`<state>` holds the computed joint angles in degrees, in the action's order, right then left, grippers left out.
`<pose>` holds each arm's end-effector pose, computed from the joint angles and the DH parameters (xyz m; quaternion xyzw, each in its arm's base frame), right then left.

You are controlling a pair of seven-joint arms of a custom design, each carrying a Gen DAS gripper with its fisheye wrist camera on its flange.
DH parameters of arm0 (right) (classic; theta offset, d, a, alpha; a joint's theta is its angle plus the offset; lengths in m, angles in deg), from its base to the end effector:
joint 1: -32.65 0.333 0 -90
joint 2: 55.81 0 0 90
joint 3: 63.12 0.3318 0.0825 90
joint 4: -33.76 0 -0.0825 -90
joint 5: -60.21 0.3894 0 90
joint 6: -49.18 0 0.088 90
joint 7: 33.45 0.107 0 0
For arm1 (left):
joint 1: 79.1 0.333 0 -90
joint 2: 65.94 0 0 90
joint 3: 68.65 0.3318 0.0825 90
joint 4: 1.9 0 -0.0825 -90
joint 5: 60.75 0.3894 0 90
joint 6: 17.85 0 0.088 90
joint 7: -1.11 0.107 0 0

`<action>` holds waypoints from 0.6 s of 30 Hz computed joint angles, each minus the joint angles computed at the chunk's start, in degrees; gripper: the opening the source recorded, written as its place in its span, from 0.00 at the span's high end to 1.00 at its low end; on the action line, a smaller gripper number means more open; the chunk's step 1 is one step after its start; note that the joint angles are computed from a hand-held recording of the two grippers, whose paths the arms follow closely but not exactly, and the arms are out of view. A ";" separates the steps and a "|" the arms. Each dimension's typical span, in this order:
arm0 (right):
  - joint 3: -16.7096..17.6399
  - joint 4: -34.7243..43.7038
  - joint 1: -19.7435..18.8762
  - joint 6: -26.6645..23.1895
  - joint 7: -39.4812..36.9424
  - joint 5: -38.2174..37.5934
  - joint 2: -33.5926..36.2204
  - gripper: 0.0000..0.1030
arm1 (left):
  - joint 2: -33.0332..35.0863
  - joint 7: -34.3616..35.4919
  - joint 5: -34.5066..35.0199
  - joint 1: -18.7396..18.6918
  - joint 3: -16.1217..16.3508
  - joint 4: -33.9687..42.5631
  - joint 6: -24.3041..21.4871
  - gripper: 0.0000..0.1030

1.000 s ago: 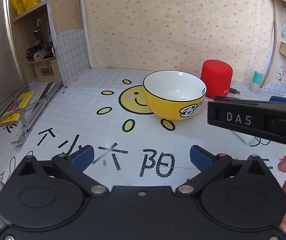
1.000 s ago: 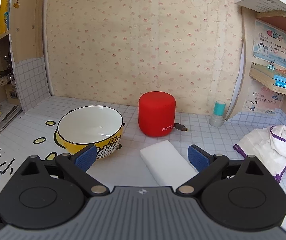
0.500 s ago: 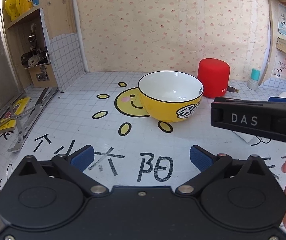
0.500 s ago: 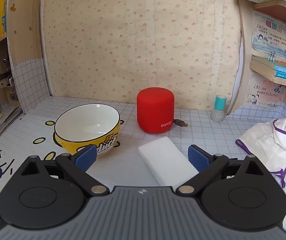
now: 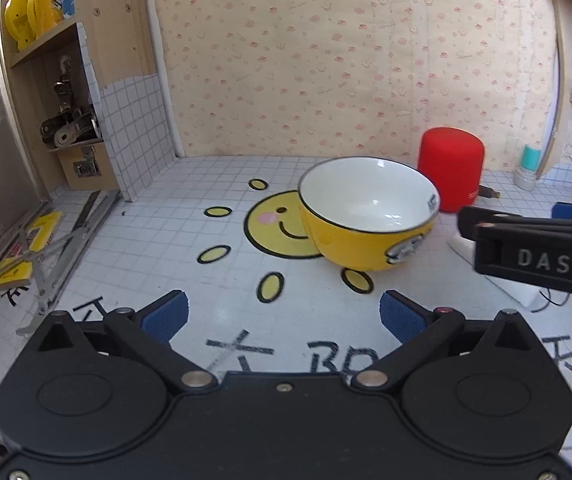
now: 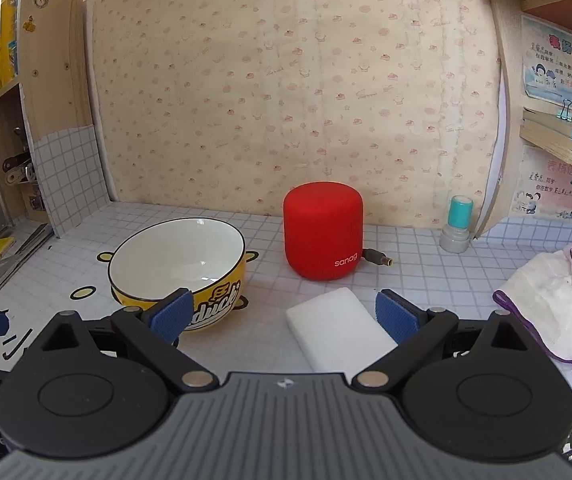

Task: Clean bowl
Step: 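Move the left tool toward the yellow bowl's rim, then close the left tool on the yellow bowl's rim and hold it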

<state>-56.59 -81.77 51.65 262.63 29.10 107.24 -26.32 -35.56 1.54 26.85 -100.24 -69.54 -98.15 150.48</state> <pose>0.6067 0.1727 0.3241 -0.5821 0.6365 -0.3471 0.3682 0.6260 -0.3212 0.3410 -0.5503 0.7025 -0.3235 0.3147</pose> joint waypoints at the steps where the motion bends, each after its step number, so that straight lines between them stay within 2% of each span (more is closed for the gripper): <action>1: -0.37 0.55 0.30 -0.29 -0.44 0.83 0.22 0.05 | 0.41 -0.18 0.06 0.18 0.14 0.82 0.18 0.01; 4: -1.79 2.94 1.46 -1.46 -3.01 4.15 1.13 0.05 | 1.99 3.02 -3.59 0.75 0.05 3.63 -0.59 0.00; 6: -1.48 3.55 0.87 -1.71 -3.20 3.59 1.58 0.06 | 3.34 4.54 -5.70 1.10 0.34 5.67 0.61 0.00; 10: 2.76 3.01 -5.21 -3.45 3.96 -6.52 1.98 0.06 | 6.26 12.14 -13.64 1.46 0.09 9.24 0.80 0.00; 16: -1.80 7.74 -1.25 -6.68 -0.07 -3.35 4.08 0.07 | 11.33 21.76 -22.24 0.72 0.55 15.63 0.18 0.01; 17: -1.80 8.07 -1.32 -6.86 -0.41 -3.33 4.26 0.09 | 11.92 22.86 -23.48 0.59 0.73 16.27 0.30 0.01; 18: -0.81 8.18 -2.45 -6.82 0.24 -4.44 4.45 0.20 | 12.58 24.79 -25.40 0.96 0.24 16.89 0.40 0.03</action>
